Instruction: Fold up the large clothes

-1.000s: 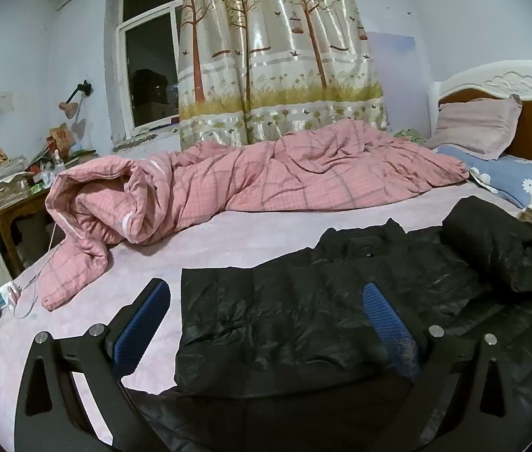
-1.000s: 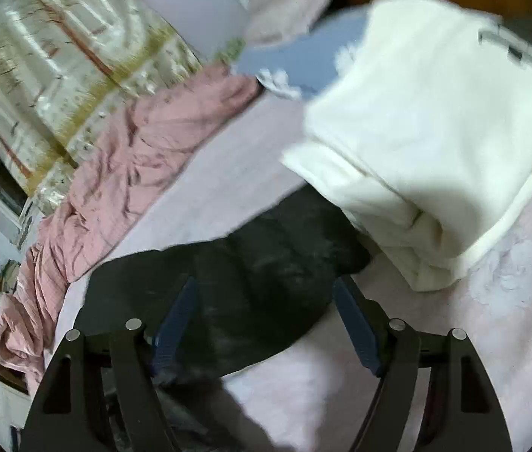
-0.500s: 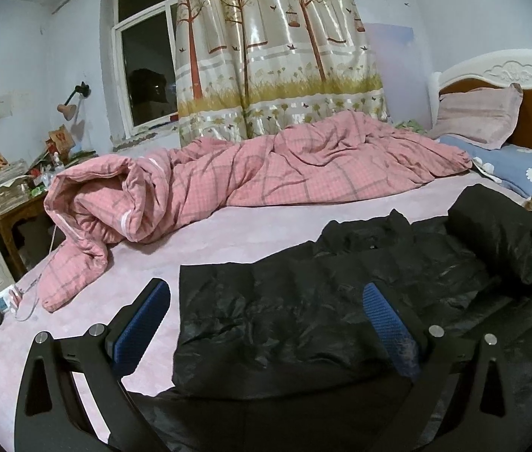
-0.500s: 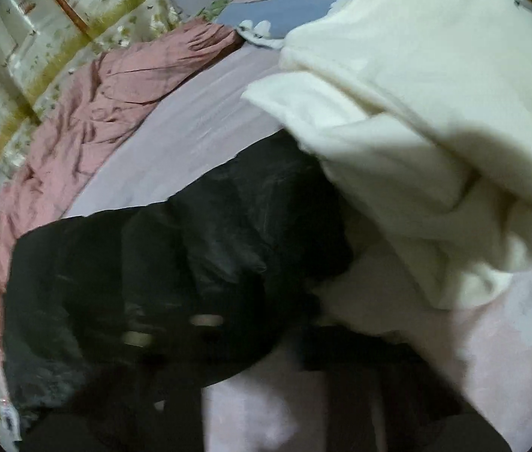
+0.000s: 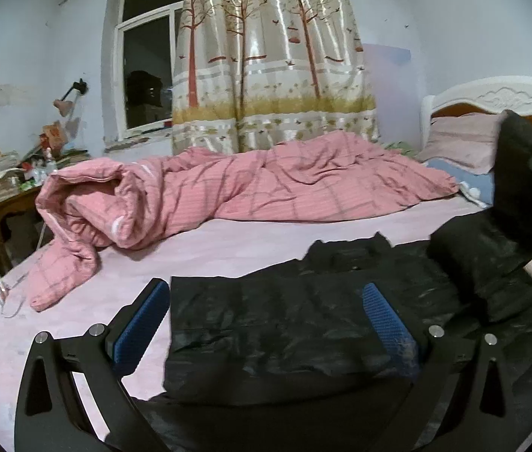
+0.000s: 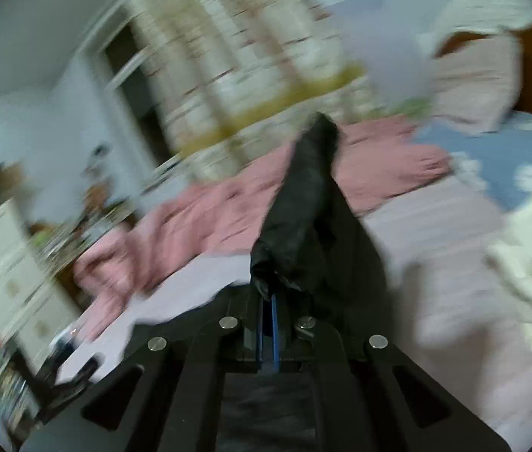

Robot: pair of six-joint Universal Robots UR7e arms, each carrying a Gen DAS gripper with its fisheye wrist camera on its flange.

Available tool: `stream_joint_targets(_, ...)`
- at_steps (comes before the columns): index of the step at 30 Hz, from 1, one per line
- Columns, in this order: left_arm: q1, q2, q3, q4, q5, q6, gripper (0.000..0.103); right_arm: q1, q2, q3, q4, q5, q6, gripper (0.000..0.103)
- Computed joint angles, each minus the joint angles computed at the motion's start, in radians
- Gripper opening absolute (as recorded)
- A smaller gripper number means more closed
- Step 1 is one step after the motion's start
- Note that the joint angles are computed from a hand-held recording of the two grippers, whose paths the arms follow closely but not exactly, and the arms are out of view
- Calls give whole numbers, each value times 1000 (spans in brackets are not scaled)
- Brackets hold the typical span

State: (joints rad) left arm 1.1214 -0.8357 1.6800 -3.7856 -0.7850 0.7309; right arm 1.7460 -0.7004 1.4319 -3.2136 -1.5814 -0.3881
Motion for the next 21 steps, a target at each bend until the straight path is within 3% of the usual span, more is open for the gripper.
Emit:
stream_joint_targets(2,-2,-3,6,1,-10,-3,102,19,39,-20,90,9,-22,4)
stream_joint_targets(8,3,-22,15,70,-26,-74,102,60,188,-106,261,-131,-51,4)
stream_joint_targets(10,13,-42,21,158,-51,-141,102,66,225,-128,284,-150,-45,4)
stream_joint_targets(12,34,-77,25,324,-115,-247,102,72,248,-136,285,-166,-46,4)
stream_joint_targets(16,92,-137,4,629,-332,-466,102,85,276,-134,267,-186,-74,4)
stream_joint_targets(21,108,-130,-24,717,-344,-555,102,103,300,-141,293,-249,-101,9)
